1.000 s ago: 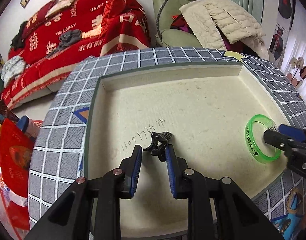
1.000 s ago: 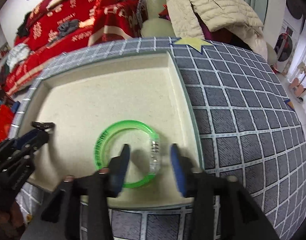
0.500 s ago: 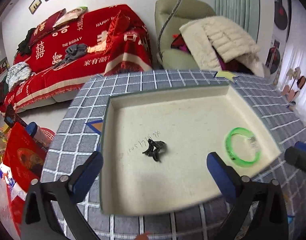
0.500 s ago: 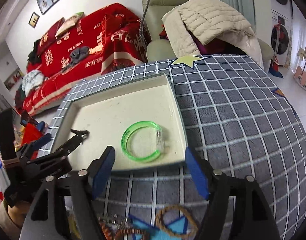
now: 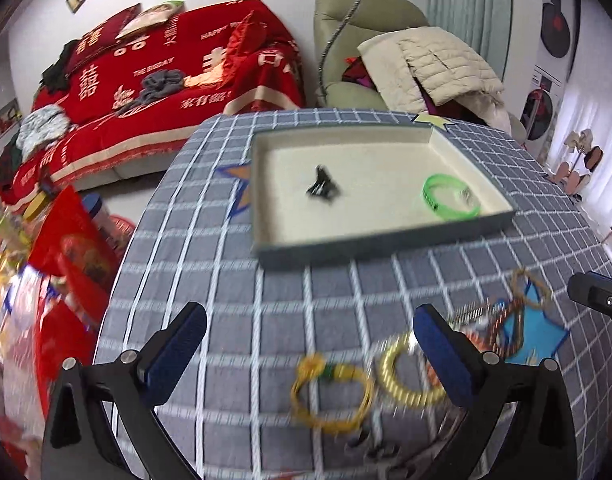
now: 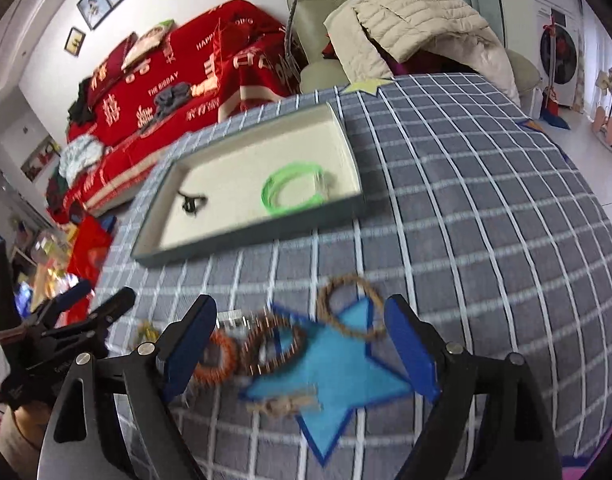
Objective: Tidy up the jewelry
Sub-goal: 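Lift both tools out of the tray back over the jewelry, then grasp the yellow beaded hair tie with the left tool while the right tool grasps the beige hairpin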
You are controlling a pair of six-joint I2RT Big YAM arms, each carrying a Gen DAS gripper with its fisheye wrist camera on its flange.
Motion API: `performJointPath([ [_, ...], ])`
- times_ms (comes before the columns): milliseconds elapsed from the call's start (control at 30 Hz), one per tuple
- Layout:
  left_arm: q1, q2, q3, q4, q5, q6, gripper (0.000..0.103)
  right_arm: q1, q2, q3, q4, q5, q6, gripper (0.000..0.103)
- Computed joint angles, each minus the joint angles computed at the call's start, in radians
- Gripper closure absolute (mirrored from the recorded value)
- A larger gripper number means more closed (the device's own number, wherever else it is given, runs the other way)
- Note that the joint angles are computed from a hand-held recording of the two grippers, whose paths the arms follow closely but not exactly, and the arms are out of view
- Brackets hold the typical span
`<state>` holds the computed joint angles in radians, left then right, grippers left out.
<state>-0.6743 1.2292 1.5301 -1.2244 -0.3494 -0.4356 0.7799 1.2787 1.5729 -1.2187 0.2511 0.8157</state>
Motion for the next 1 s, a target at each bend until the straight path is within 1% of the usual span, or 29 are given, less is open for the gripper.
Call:
performJointPath([
  [33, -0.009, -0.018, -0.018, -0.005, -0.011, -0.018, 0.0, 0.015, -0.007, -0.008, -0.013, 0.012, 0.009, 0.015],
  [167, -0.031, -0.084, -0.093, -0.012, 0.015, -0.056, 0.0, 0.061, -0.037, -0.057, -0.043, 0.018, 0.066, 0.015],
  [333, -0.052, -0.112, -0.14, -0.041, 0.011, -0.091, 0.0, 0.119, -0.051, -0.11, -0.073, 0.028, 0.124, 0.015],
  [400, -0.047, -0.113, -0.146, -0.053, 0.011, -0.107, 0.0, 0.138, -0.05, -0.117, -0.08, 0.031, 0.133, 0.015],
  [600, 0.017, -0.111, -0.145, -0.065, 0.038, -0.156, 0.0, 0.169, -0.028, -0.094, -0.11, 0.063, 0.138, 0.015],
  [733, 0.047, -0.089, -0.135, -0.07, 0.051, -0.15, 0.0, 0.182, -0.007, -0.069, -0.118, 0.078, 0.154, 0.015],
  [800, 0.05, -0.083, -0.137, -0.068, 0.048, -0.144, 0.0, 0.189, 0.011, -0.054, -0.134, 0.087, 0.166, 0.015],
  [900, 0.051, -0.08, -0.143, -0.061, 0.052, -0.141, 0.0, 0.191, 0.022, -0.046, -0.135, 0.085, 0.186, 0.015],
  [1000, 0.047, -0.075, -0.143, -0.055, 0.053, -0.133, 0.0, 0.196, 0.04, -0.031, -0.153, 0.095, 0.212, 0.021],
])
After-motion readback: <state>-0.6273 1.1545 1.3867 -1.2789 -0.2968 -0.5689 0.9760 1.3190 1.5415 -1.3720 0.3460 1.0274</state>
